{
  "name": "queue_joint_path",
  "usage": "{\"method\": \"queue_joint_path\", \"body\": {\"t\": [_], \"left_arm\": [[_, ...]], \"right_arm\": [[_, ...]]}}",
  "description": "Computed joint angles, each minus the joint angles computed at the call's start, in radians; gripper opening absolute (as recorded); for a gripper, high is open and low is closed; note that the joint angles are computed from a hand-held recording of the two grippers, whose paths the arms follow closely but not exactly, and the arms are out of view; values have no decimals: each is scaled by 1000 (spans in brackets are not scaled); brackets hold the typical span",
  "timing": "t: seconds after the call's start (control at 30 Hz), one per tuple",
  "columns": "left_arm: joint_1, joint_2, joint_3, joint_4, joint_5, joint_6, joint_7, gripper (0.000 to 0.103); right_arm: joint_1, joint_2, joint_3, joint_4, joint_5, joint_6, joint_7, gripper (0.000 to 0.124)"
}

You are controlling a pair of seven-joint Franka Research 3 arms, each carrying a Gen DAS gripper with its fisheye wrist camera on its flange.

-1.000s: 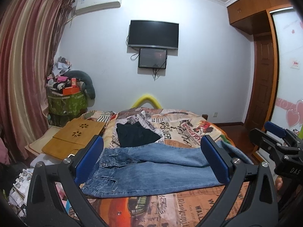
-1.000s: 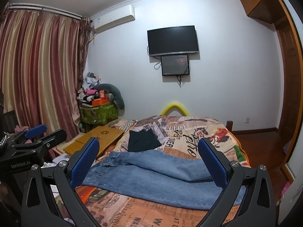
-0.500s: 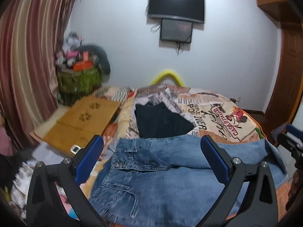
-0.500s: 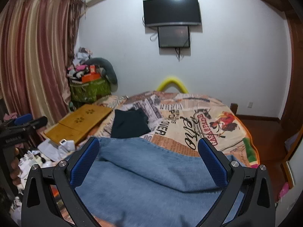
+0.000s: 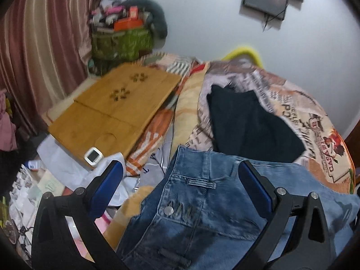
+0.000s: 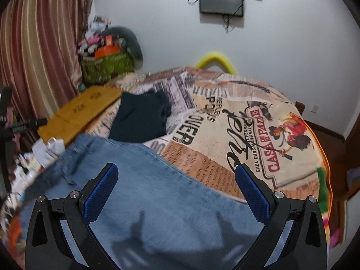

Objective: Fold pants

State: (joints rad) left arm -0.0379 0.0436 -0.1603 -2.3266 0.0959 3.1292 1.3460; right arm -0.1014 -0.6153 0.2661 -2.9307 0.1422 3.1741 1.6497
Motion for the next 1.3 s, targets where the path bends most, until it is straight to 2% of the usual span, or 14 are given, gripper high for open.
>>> {"method": "queue_joint_path", "body": {"t": [0.07,0.2,0.3,0.43,0.47,0.5,0.63,0.73,0.8,0.83,0.93,1.03,1.2,1.3], "left_arm": [[29,69,-37,64,-92,-43,91,103],[-19,160,17,152,36,-92,8,103],[0,237,-12,228,50,-142,14,103],[13,326,-41,318,45,-218,40,103],[7,345,-39,339,52,-239,40,96],[3,369,-41,367,58,-270,49,89],[41,419,-102,421,0,-345,140,77],[-1,435,-68,443,28,-385,130,74],[-17,449,-56,463,36,-417,120,72],[-18,450,-55,464,32,-419,115,70],[-17,446,-60,466,23,-429,119,58],[-50,424,-32,440,67,-400,83,46],[-71,397,-15,407,118,-382,40,28],[-82,355,-7,360,145,-374,5,21]], "right_arm": [[15,80,-36,35,-14,4,-37,103],[52,212,-101,99,-19,-14,-102,101],[69,293,-131,147,-25,-42,-141,98],[150,372,-214,203,-1,-91,-221,92],[158,389,-221,214,1,-93,-236,91],[189,403,-246,225,21,-101,-269,88],[296,429,-329,244,150,-84,-398,79],[433,442,-440,273,356,-91,-581,68],[433,458,-424,284,396,-77,-612,63],[440,466,-421,289,424,-70,-637,55],[456,478,-412,309,505,-86,-712,39],[368,486,-320,306,404,-92,-634,32],[367,470,-324,321,484,-168,-677,9],[392,439,-324,288,569,-95,-739,6]]}}
